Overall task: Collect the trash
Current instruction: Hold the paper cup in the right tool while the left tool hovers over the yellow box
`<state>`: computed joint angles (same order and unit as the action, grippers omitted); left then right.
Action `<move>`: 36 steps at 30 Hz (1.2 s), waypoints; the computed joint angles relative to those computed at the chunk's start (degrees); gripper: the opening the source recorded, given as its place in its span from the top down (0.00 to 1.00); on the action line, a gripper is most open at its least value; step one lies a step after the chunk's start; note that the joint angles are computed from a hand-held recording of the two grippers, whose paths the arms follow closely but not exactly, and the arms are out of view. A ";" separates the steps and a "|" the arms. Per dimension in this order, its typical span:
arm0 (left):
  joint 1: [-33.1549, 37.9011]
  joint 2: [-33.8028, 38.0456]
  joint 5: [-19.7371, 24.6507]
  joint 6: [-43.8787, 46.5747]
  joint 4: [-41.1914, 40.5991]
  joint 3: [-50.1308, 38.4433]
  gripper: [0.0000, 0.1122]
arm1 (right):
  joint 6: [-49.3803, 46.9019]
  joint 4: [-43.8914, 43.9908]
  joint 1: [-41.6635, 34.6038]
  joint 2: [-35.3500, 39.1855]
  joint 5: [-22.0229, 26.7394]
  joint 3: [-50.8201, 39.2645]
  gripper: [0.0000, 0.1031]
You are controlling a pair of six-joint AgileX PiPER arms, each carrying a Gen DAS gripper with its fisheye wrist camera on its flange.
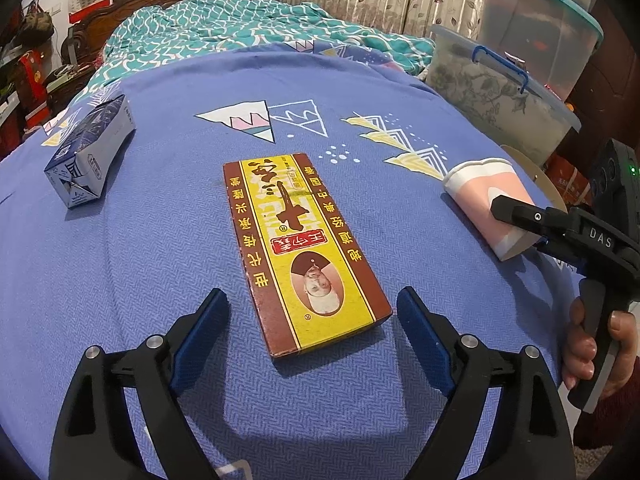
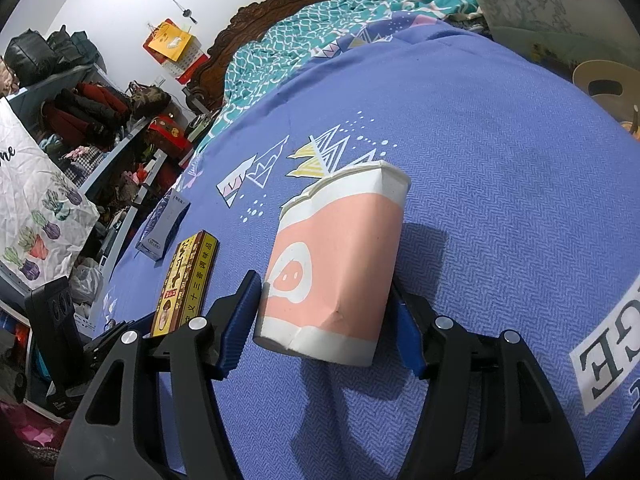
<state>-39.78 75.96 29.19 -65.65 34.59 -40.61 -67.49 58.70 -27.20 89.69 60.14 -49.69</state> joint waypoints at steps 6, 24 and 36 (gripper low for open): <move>-0.02 0.00 0.06 0.12 -0.11 -0.06 0.23 | 0.05 -0.03 -0.02 0.01 0.04 -0.04 0.38; -0.23 -0.17 0.00 -0.39 0.33 0.37 0.22 | 0.52 0.49 -0.32 -0.40 0.13 0.32 0.38; -1.08 -0.04 0.23 -3.04 2.32 0.67 0.22 | 0.51 0.91 -1.22 0.29 1.36 -0.10 0.37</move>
